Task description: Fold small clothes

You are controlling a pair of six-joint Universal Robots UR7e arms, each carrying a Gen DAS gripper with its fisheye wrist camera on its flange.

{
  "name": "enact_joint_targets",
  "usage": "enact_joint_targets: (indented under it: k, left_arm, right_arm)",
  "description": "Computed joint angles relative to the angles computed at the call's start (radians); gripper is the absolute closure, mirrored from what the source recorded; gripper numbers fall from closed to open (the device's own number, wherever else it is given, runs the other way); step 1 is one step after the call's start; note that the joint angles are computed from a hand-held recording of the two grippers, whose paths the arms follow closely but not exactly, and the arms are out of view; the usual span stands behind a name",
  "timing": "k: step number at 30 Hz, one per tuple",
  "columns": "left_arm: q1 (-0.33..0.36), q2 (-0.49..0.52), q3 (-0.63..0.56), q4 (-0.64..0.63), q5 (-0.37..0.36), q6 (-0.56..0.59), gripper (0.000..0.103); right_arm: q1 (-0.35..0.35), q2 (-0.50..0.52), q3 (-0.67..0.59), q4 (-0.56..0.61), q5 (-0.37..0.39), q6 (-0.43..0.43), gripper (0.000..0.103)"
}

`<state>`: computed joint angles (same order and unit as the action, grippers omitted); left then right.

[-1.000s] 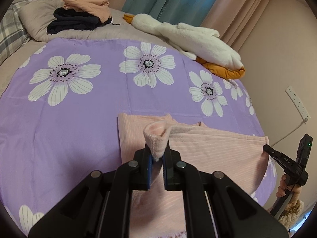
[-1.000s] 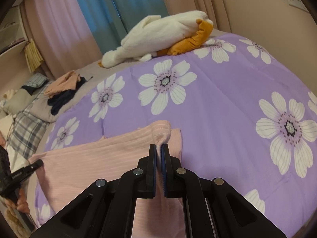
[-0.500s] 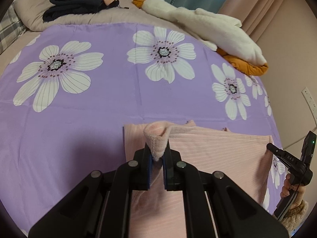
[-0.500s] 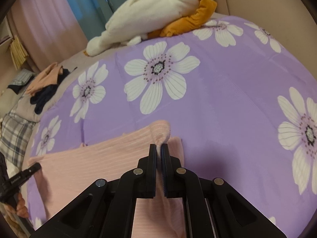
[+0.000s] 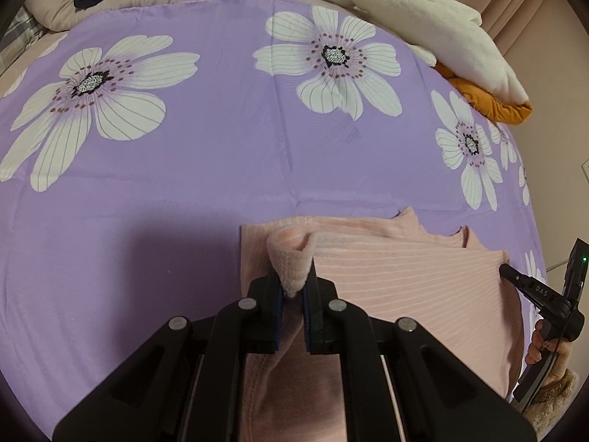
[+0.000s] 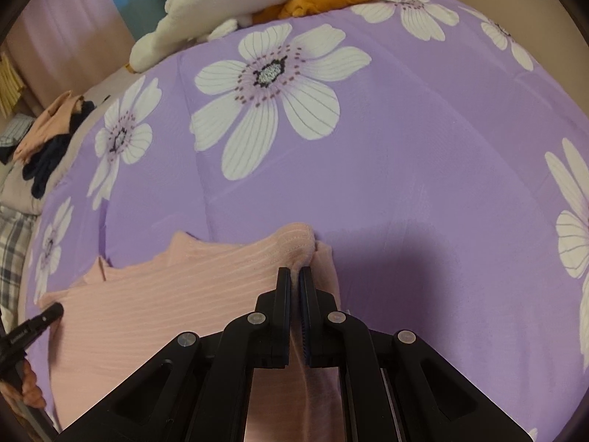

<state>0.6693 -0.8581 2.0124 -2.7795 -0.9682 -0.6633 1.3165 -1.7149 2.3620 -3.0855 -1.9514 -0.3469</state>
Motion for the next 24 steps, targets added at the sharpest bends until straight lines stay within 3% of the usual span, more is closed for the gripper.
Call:
enact_joint_targets:
  k: [24]
  left_arm:
    - [-0.019, -0.001, -0.007, -0.041, 0.041, 0.015, 0.095]
  right_arm:
    - [0.039, -0.005, -0.017, -0.049, 0.028, 0.002, 0.097]
